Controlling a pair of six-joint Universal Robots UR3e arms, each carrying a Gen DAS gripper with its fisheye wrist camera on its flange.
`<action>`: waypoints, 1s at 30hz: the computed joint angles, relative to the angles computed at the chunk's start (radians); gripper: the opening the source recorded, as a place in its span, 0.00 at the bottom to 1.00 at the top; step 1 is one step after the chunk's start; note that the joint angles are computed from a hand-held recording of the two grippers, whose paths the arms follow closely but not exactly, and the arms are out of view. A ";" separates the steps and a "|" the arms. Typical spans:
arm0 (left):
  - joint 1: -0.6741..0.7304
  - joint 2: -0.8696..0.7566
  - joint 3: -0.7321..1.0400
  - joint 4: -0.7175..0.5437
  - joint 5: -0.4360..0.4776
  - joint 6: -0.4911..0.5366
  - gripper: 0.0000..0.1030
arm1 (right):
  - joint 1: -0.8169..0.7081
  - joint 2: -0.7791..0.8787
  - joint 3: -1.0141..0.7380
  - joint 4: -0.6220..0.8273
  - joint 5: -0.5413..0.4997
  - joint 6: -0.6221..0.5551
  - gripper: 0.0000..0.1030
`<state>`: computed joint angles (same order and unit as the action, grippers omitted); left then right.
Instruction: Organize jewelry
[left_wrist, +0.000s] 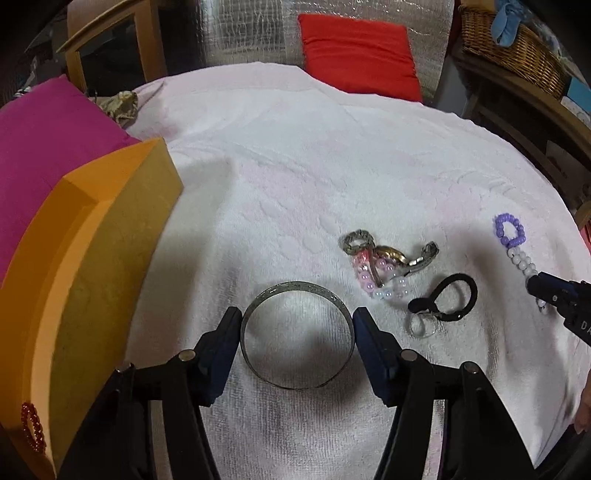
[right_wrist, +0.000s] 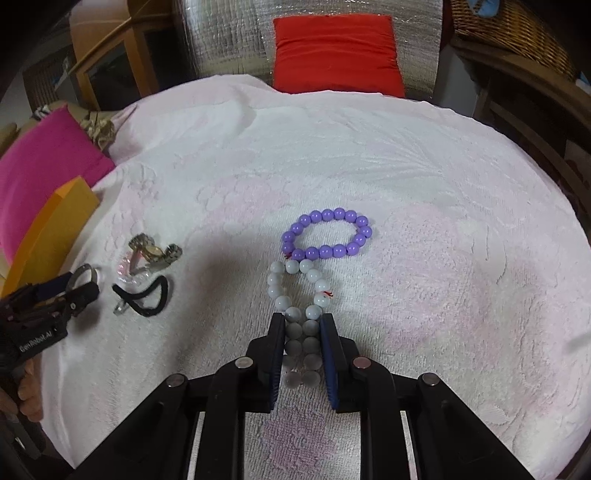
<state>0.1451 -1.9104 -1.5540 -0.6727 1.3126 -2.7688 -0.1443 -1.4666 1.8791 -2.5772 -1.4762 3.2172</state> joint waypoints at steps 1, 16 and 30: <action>0.004 0.011 -0.007 0.003 -0.007 -0.002 0.61 | -0.014 -0.015 0.011 -0.006 0.026 0.001 0.20; 0.081 0.267 -0.211 0.198 -0.079 -0.096 0.61 | 0.016 -0.077 0.082 -0.182 0.137 0.031 0.20; 0.333 0.505 -0.384 0.281 -0.102 -0.194 0.61 | 0.180 0.026 -0.063 -0.190 0.127 0.080 0.20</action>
<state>0.4778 -1.4054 -1.9378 -0.3914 1.2105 -2.9629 0.0360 -1.4410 1.8163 -2.7676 -1.3494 3.2977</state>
